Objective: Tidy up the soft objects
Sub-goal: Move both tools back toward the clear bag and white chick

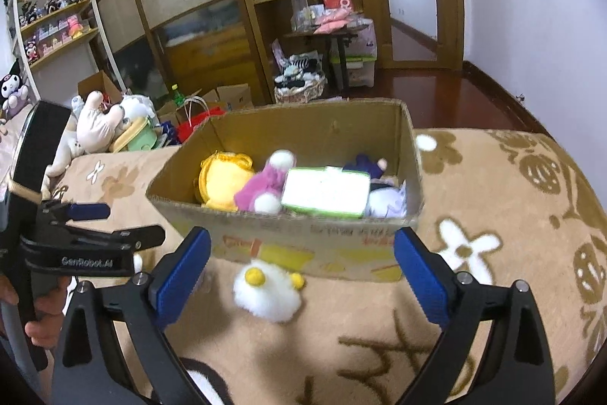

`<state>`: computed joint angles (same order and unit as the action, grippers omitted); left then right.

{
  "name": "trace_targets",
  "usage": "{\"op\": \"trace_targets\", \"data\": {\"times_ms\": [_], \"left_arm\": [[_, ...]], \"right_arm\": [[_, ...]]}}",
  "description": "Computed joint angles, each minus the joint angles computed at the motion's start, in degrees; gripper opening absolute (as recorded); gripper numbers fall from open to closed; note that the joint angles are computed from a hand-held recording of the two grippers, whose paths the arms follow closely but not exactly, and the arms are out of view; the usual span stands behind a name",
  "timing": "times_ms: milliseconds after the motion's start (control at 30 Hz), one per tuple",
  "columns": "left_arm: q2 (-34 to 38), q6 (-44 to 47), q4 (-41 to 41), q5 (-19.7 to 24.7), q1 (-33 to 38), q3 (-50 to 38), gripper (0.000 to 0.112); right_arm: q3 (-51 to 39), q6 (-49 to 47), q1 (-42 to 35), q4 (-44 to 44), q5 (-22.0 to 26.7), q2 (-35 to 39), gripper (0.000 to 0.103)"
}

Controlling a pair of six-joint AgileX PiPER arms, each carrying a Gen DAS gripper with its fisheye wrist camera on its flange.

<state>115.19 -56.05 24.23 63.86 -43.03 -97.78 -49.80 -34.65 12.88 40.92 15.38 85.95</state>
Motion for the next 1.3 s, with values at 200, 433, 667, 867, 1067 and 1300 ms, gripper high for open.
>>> {"op": "trace_targets", "data": {"times_ms": [200,433,667,867,1067,1300], "left_arm": [[1.17,1.78,-3.35,-1.48,1.85,0.04,0.098],[3.0,3.14,-7.2,-3.62,3.22,0.63,0.098],[5.21,4.03,-11.02,-5.03,4.68,0.46,0.098],[7.94,4.89,-13.1,-4.58,5.26,-1.49,0.098],[10.3,5.6,-15.09,-4.17,5.47,-3.35,0.098],[12.62,6.44,-15.74,-3.97,5.81,-4.81,0.098]], "right_arm": [[0.57,3.17,2.09,-3.42,-0.95,2.19,0.101],[-0.29,8.01,4.54,-8.69,-1.64,5.57,0.101],[-1.07,6.94,4.47,-6.71,-2.07,9.08,0.101],[-1.33,5.33,4.52,-5.17,-2.22,11.3,0.1],[-3.32,5.39,4.82,-5.82,-1.03,14.34,0.09],[-4.11,4.87,5.78,-5.64,-1.21,16.75,0.085]]}}
